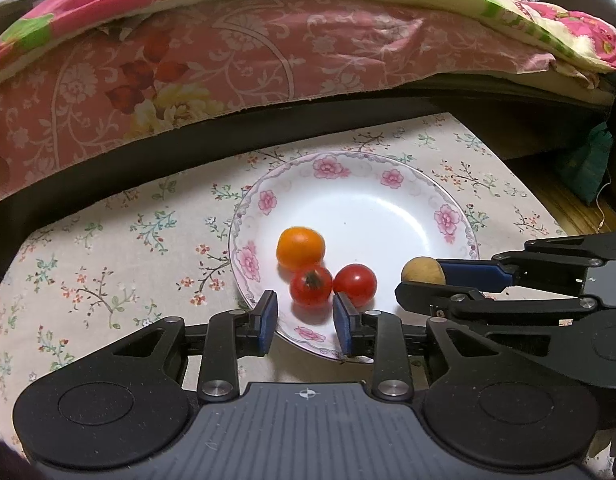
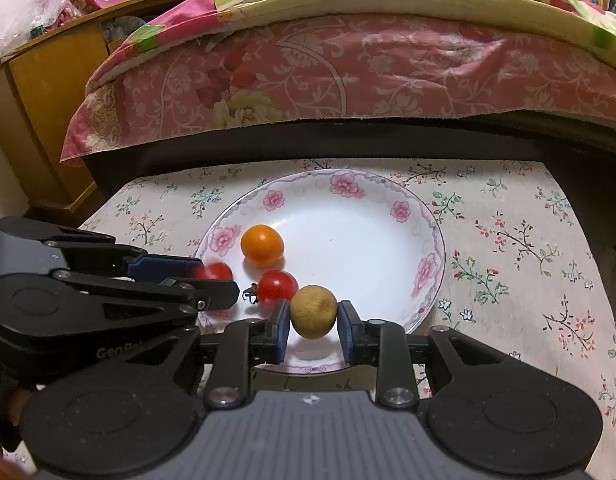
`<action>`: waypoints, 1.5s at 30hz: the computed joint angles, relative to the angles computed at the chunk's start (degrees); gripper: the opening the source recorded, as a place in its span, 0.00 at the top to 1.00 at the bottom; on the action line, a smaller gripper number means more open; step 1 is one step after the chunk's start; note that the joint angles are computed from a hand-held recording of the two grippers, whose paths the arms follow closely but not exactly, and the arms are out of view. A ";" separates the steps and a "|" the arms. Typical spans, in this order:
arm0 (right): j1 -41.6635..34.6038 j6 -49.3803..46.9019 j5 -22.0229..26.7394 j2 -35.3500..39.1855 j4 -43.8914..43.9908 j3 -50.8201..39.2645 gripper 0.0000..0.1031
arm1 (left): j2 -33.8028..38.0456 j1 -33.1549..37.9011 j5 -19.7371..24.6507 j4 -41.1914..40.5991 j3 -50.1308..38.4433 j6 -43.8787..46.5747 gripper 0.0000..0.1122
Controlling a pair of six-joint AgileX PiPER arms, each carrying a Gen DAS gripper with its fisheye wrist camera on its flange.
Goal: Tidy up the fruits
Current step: 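Carry both held fruits over the white plate, then open both grippers to drop the tomato and tan fruit into the plate, then withdraw both tools from the plate back toward the loose fruits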
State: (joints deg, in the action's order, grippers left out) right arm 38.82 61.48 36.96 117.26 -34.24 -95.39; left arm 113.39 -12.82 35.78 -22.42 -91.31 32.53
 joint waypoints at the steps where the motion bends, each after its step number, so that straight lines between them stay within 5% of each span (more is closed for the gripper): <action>1: -0.09 -0.08 -0.14 0.05 -0.04 0.01 0.73 | 0.00 -0.01 -0.17 0.13 0.05 -0.06 0.64; 24: 1.96 6.90 3.47 -3.50 -7.67 0.85 0.71 | -7.31 0.45 -4.82 -0.09 5.95 1.12 0.35; 45: 10.02 3.73 5.40 -4.60 -3.08 0.41 0.70 | -18.53 7.99 -4.68 -3.46 18.92 7.29 0.29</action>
